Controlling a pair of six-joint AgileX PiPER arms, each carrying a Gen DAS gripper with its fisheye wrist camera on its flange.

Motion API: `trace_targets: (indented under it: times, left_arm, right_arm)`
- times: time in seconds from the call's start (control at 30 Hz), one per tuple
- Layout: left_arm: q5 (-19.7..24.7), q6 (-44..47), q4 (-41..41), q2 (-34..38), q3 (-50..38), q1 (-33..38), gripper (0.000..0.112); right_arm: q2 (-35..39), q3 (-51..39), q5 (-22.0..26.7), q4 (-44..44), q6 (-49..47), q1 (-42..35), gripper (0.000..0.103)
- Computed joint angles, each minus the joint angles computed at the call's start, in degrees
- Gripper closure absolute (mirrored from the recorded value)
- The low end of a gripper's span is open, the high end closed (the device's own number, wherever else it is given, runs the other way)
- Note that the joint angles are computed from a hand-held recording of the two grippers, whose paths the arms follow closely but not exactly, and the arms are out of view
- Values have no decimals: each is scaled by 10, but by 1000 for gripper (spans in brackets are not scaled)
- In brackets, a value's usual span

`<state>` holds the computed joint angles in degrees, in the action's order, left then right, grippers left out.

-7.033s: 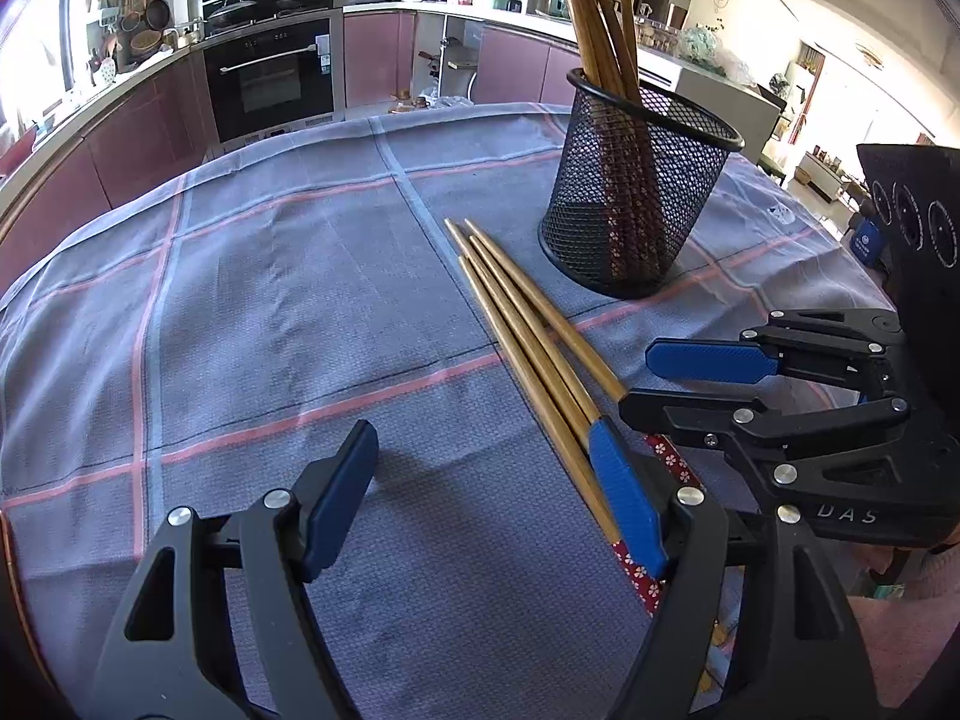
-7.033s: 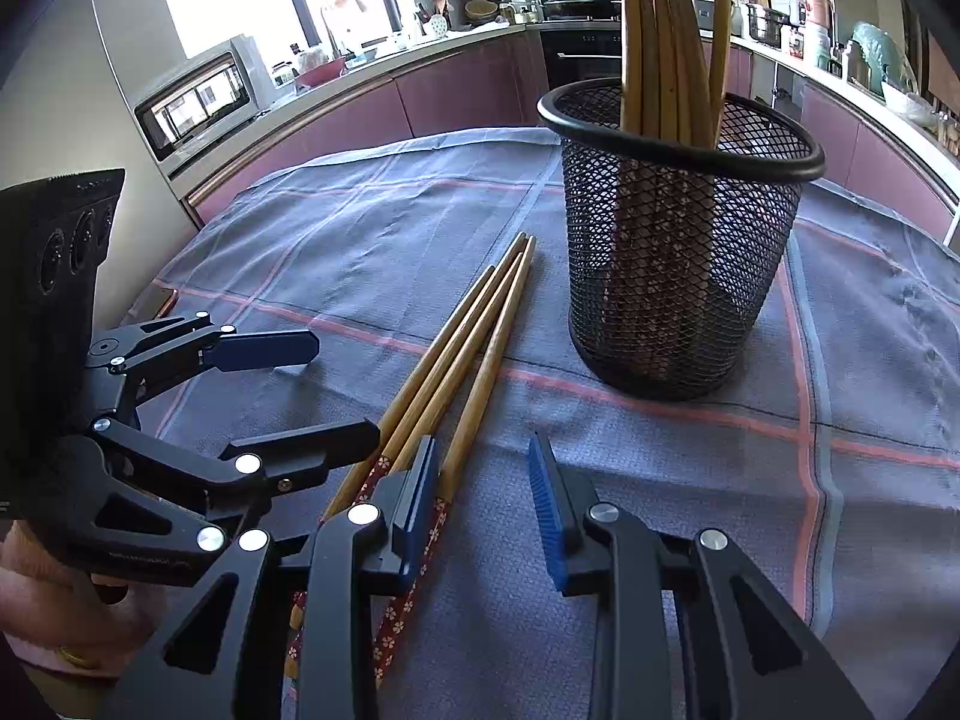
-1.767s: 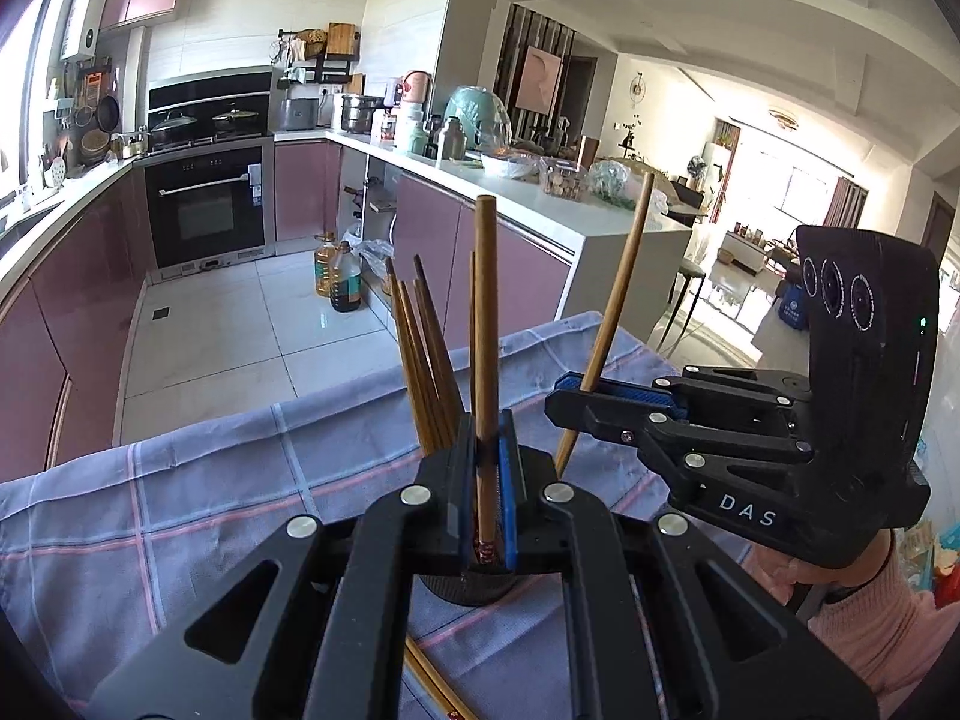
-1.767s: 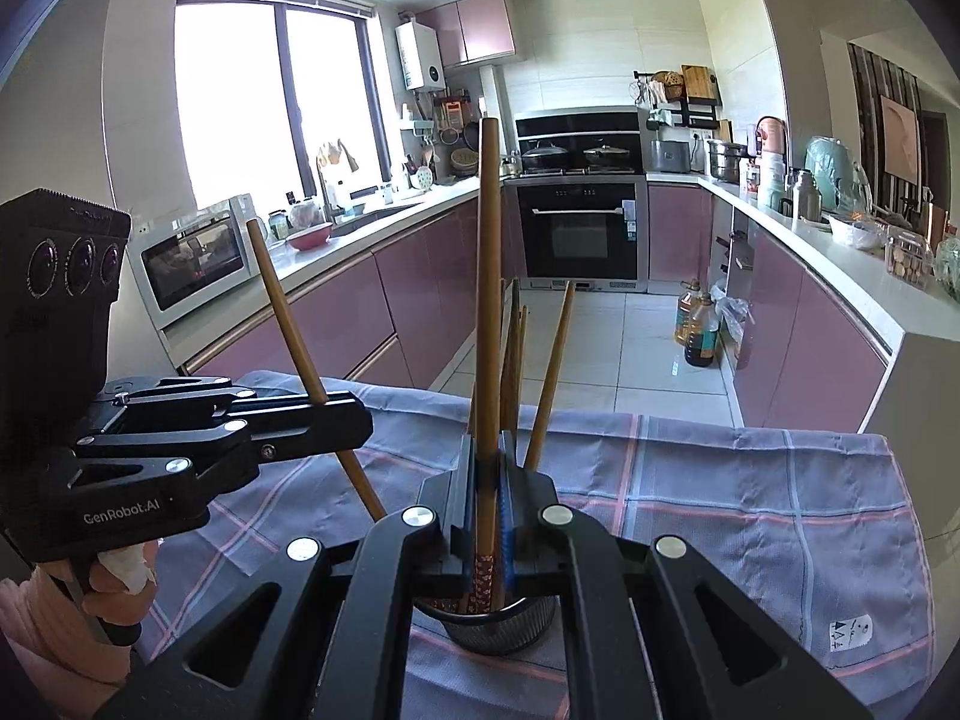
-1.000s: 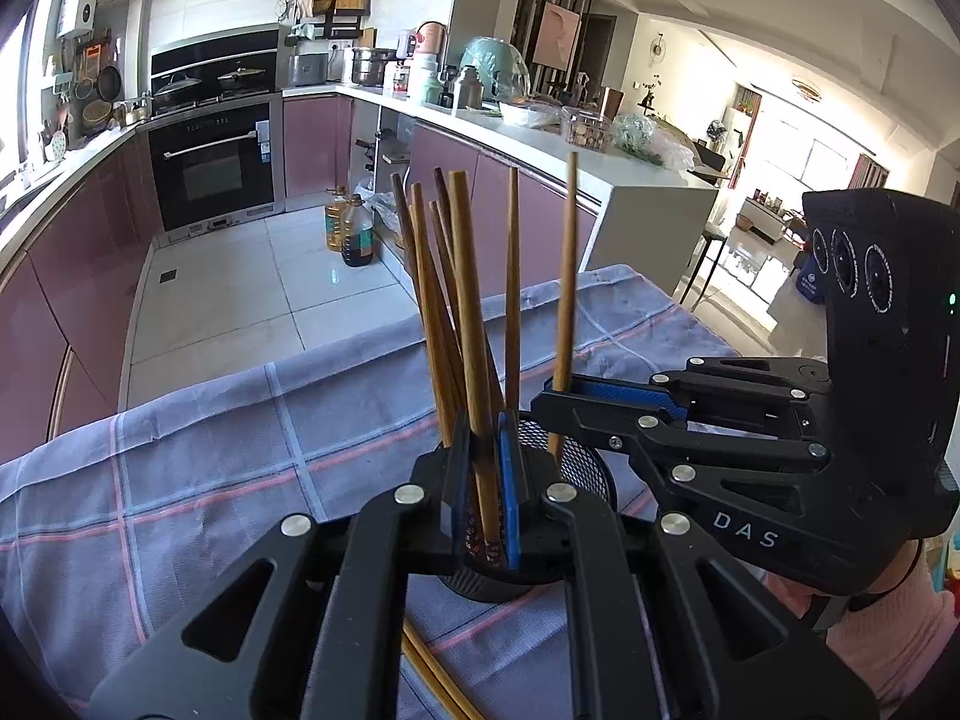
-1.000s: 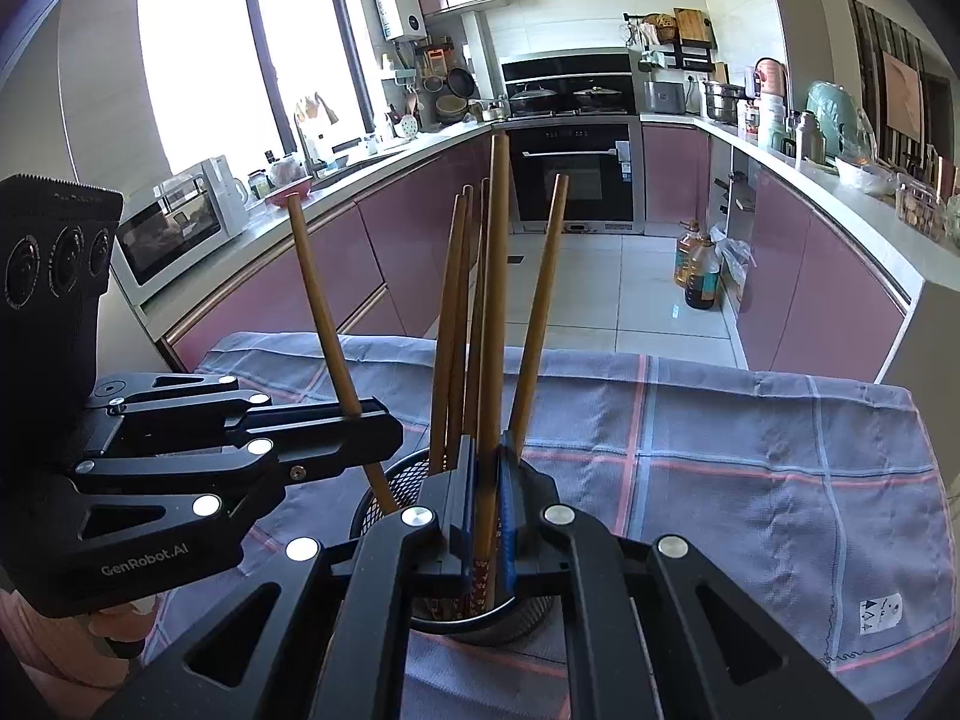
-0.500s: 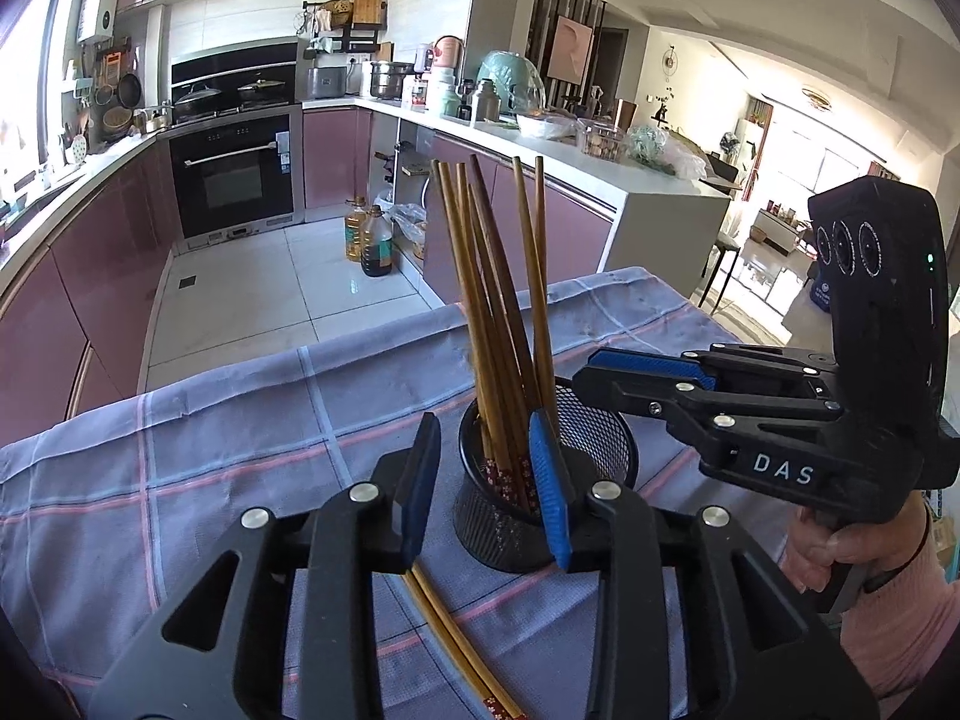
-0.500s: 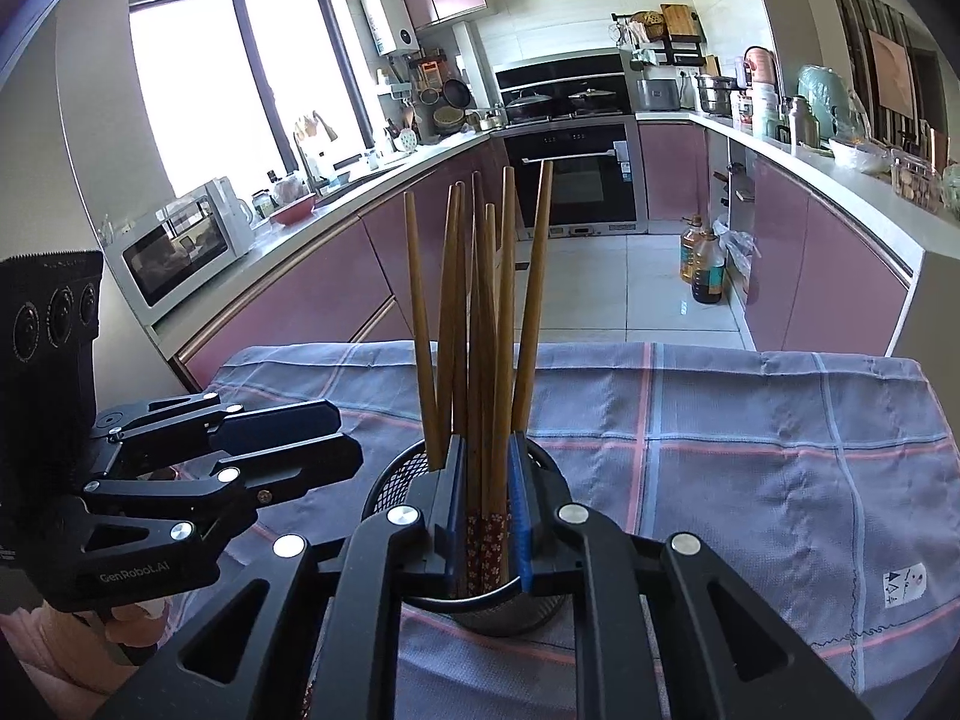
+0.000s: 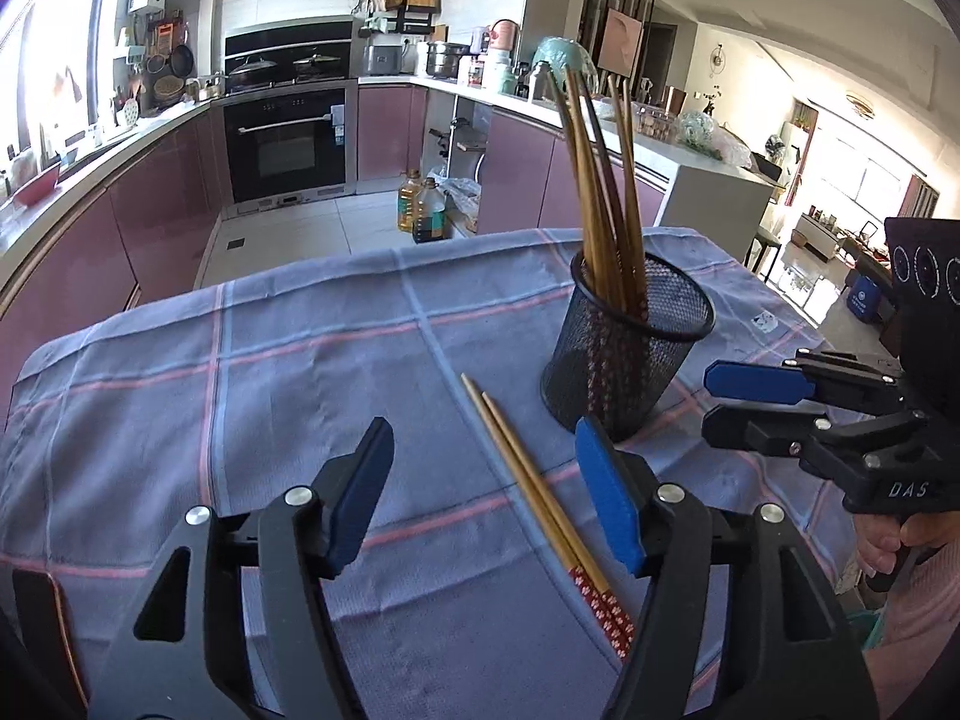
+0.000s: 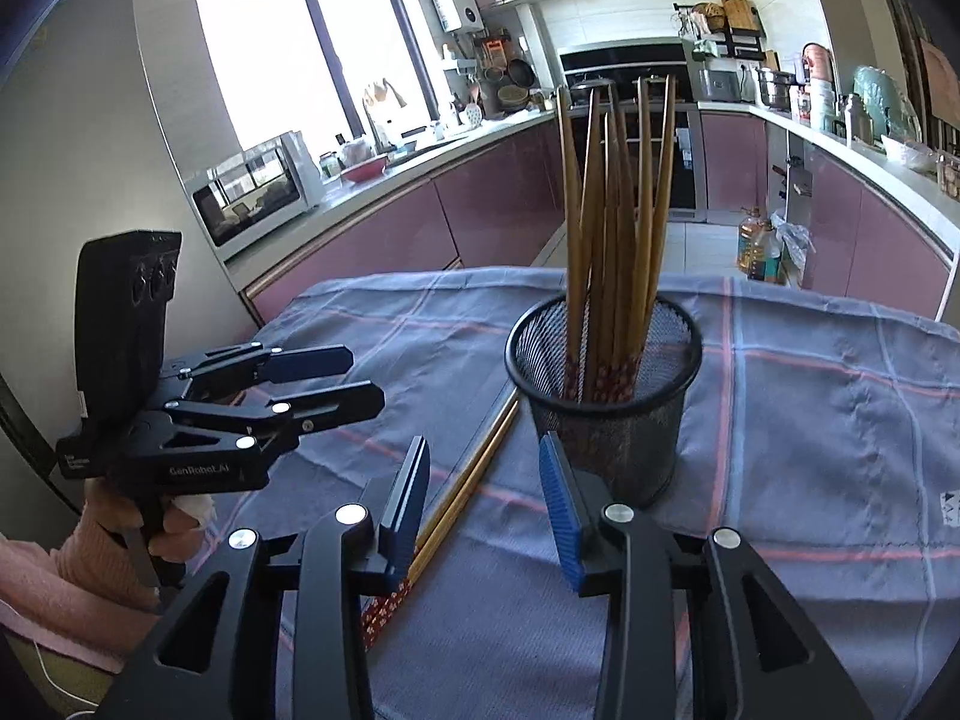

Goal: Organize utensils
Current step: 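Withdraw both open grippers back toward the last two chopsticks on the cloth, then close the left gripper on a chopstick while the right gripper grasps the other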

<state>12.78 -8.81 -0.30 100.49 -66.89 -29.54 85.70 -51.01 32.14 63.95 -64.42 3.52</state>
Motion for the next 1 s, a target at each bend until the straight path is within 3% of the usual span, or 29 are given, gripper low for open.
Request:
trace_targets:
  times: [0.1, 0.2, 0.53, 0.63, 0.83, 1.0]
  left_arm:
    - [-9, -35, 25, 2, 22, 2, 42]
    - [-17, -128, 107, 2, 40, 0, 37]
    - [-23, -144, 115, 3, 65, 2, 37]
    - [-21, -143, 113, 5, 64, 0, 38]
    - [-23, -146, 118, 9, 64, -1, 38]
    - [-23, -136, 109, 14, 62, -1, 39]
  right_arm:
    - [23, 7, -22, -13, 23, 32, 67]
    - [41, 12, -49, -19, 44, 61, 67]
    - [65, 7, -90, -91, 137, 113, 67]
    - [62, 7, -112, -148, 193, 129, 67]
    - [61, 7, -119, -184, 223, 134, 68]
    - [60, 6, -112, -192, 239, 127, 74]
